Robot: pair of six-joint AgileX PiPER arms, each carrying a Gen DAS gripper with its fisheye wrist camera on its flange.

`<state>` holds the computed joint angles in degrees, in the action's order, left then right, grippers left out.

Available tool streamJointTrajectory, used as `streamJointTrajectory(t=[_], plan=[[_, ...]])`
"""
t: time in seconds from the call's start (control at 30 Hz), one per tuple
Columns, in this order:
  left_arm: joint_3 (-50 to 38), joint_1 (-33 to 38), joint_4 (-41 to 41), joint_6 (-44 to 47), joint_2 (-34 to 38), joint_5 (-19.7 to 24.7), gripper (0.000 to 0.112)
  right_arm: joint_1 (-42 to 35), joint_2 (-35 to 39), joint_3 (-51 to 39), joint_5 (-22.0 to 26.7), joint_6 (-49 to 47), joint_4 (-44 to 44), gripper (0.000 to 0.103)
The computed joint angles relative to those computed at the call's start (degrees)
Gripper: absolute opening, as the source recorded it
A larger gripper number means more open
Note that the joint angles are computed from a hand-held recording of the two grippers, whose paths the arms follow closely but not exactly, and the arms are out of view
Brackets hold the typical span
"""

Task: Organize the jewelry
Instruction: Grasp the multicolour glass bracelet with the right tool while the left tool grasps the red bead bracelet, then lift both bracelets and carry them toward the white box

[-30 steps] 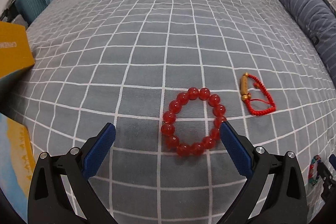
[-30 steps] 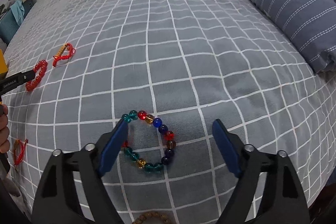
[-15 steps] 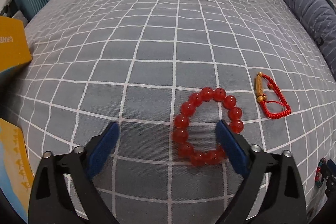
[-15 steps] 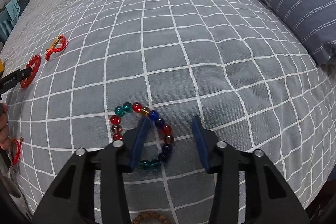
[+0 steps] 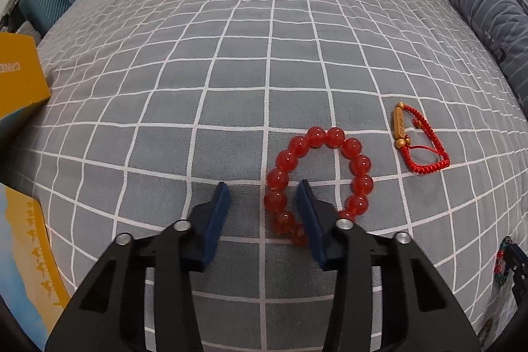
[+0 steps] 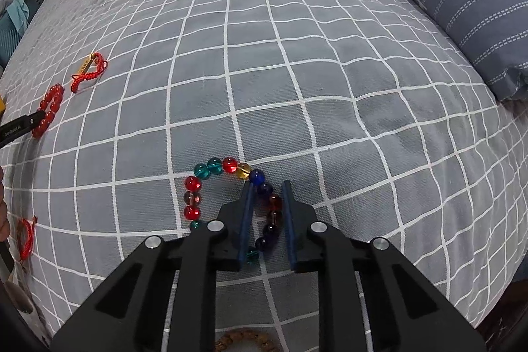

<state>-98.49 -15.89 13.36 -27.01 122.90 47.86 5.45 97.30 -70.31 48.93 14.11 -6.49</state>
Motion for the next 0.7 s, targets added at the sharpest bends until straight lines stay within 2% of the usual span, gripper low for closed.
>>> streamJointTrajectory(t=[0.07, 0.17, 0.7], plan=[[0.1, 0.1, -0.8, 0.5, -0.3, 0.2, 0.024, -0.5, -0.1, 0.0, -0.2, -0.7, 0.6, 0.014], [0.3, 0.3, -1.2, 0.3, -0.6, 0.7, 0.015, -0.6, -0.5, 0.1, -0.4, -0.8, 0.6, 0.013], [4.6, -1.5, -3.0, -0.6, -7.3, 0.3, 0.013, -0.6, -4.4, 0.8, -0.6, -1.5, 2.4, 0.011]])
